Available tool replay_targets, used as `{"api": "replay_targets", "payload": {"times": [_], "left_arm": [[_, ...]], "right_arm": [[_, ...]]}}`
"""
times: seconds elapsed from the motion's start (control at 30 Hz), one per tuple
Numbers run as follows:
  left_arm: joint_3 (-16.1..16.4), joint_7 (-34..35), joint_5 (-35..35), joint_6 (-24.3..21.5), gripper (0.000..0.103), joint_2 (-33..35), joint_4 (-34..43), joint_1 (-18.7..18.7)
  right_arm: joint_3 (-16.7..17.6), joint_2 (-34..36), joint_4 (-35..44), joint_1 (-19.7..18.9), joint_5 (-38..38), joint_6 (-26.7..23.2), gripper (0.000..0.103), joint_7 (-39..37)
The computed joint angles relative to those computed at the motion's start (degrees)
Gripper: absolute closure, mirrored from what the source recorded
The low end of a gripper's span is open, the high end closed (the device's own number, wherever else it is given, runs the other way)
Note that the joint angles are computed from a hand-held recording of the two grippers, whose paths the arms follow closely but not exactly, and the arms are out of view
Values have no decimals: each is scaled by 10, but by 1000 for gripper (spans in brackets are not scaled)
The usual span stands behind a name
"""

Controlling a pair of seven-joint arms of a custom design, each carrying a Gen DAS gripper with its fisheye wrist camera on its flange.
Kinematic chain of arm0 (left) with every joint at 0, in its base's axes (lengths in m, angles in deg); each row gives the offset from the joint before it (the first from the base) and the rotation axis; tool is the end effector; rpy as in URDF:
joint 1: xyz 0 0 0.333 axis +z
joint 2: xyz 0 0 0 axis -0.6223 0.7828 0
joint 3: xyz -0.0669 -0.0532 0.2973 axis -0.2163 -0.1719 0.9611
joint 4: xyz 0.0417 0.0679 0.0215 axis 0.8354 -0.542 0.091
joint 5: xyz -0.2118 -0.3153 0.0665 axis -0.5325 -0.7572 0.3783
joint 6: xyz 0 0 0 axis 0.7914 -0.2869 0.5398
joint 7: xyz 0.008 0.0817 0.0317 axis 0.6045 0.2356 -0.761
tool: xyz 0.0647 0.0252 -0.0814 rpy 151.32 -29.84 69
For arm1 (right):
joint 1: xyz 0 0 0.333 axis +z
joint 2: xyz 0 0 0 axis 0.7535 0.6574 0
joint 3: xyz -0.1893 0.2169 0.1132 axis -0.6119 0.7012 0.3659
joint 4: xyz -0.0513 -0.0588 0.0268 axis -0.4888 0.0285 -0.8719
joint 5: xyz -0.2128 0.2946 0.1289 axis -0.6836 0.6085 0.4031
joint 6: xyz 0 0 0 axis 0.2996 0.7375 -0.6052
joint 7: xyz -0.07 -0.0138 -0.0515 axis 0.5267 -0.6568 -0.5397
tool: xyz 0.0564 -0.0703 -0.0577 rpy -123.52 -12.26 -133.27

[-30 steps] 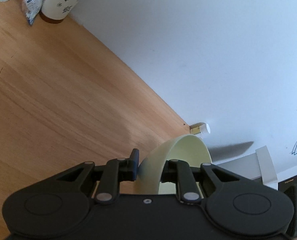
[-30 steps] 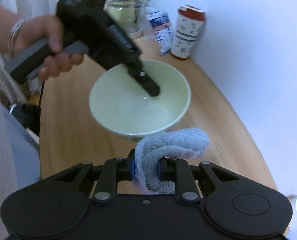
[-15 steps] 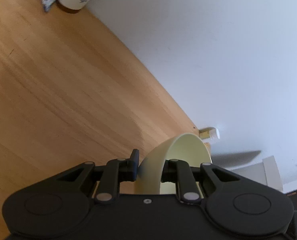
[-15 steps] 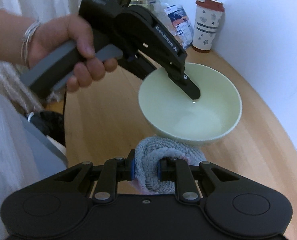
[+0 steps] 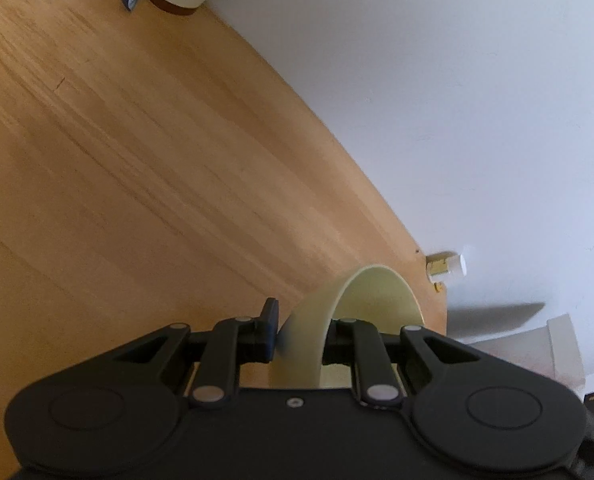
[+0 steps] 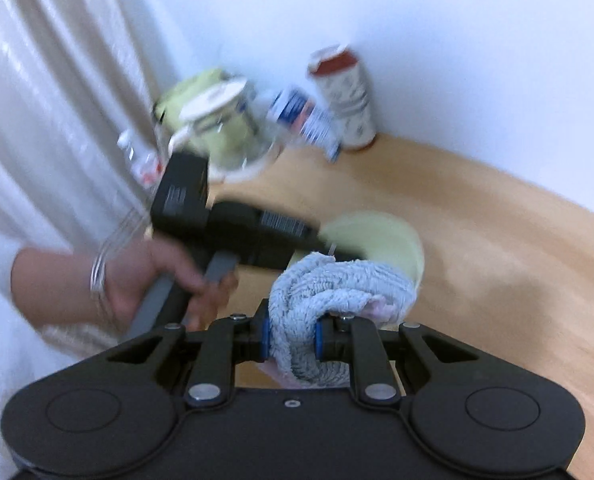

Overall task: Clean bowl
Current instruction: 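Tilt the bowl toward the right gripper with the left gripper, then push the grey towel into the bowl with the right gripper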

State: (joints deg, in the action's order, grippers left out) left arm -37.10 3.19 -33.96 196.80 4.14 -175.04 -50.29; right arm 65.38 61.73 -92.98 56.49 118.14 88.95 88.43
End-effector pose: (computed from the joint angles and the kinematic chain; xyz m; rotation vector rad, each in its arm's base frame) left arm 0.4640 -0.2754 0.5856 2.5827 -1.1352 1.2423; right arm 0.5251 0.0982 0.6513 -2.1367 0.6408 0.1630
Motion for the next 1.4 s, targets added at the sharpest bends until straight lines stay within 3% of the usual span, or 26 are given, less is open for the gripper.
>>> {"api": "replay_targets", "payload": {"times": [0.1,0.3,0.53,0.83,1.0,1.1,1.17,1.27,1.4], "left_arm": [[4,15,-22,-1,87,-2,-8,-12],[9,48,-48,-20,87,0,-8,-24],[17,99,-77,-43,86,12,2,-36],[30,173,-118,-72,86,7,4,-40],[35,195,-136,-99,85,17,21,-37],[37,215,-145,-104,85,14,20,-36],[38,233,-149,-107,81,14,23,-35],[37,241,-131,-124,64,8,27,-29],[39,261,-127,-133,58,-4,24,-25]], "right_arm": [[13,3,-8,9,-11,49,81,8],[39,15,-20,34,-100,85,81,-4],[52,31,-24,53,-181,85,81,-5],[72,78,17,64,-245,80,81,50],[82,85,14,71,-255,100,73,83],[87,70,-16,79,-264,142,66,90],[88,62,-30,84,-267,160,66,92],[86,52,-41,90,-271,172,62,88],[85,26,-67,100,-282,213,50,73]]}}
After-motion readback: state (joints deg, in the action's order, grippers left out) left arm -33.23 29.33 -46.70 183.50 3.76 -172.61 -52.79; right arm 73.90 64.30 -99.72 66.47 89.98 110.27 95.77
